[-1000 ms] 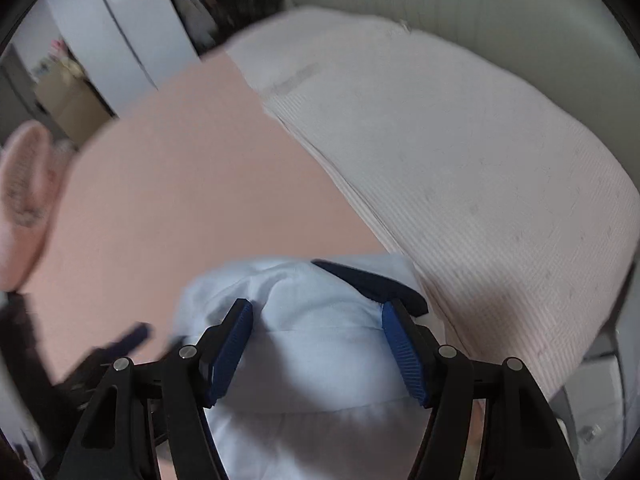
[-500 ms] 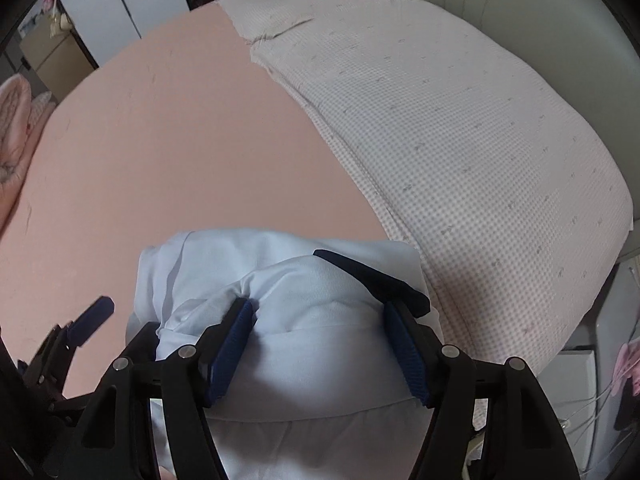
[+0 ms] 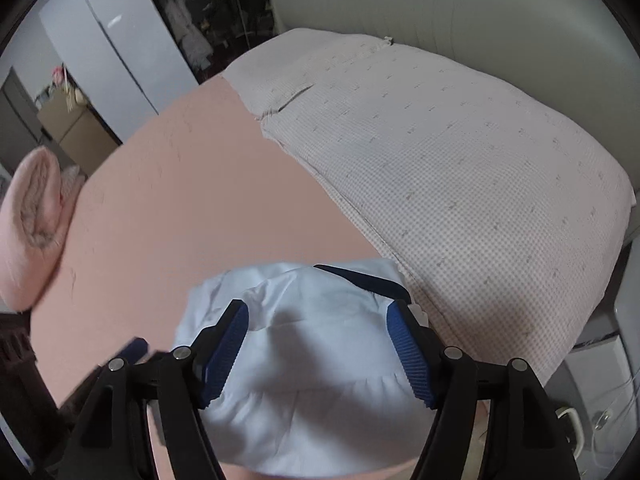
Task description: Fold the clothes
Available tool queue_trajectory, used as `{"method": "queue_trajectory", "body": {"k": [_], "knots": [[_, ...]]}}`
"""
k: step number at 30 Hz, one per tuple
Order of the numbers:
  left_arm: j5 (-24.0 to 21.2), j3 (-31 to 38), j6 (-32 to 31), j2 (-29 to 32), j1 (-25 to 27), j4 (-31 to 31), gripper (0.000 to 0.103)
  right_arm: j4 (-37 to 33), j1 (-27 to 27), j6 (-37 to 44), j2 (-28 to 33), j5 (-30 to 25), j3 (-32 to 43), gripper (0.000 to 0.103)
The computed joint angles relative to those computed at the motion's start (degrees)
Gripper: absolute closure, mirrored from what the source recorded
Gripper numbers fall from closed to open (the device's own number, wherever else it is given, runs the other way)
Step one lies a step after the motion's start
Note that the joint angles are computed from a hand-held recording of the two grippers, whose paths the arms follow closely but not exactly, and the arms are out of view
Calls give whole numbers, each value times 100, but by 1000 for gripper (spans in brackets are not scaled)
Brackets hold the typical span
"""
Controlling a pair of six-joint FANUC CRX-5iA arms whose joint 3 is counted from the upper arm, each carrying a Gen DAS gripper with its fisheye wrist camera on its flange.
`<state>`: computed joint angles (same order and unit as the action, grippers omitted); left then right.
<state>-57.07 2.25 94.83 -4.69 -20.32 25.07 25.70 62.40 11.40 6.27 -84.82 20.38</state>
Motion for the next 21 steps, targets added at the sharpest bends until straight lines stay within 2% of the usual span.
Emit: {"method": "queue_trajectory", "body": {"k": [2,9,14,19,21], "knots": [[-46,45,-45,-13,-46,-46,15,126,90,-115,-20,-118,2,31],[-92,-80,-3,-353,-13,-147,15,597,509,300,101,-694,183,31],[-345,217,201,-563,-163,-800,15,983,958,230,79,-1082,187,30],[-486,177,80,-763,-122,-646,15,1177,1304,150,110,-1455,249,26],[-670,306,148,-806,-230,-886,15,1343,1444,28,92,-1565,189,26]]}}
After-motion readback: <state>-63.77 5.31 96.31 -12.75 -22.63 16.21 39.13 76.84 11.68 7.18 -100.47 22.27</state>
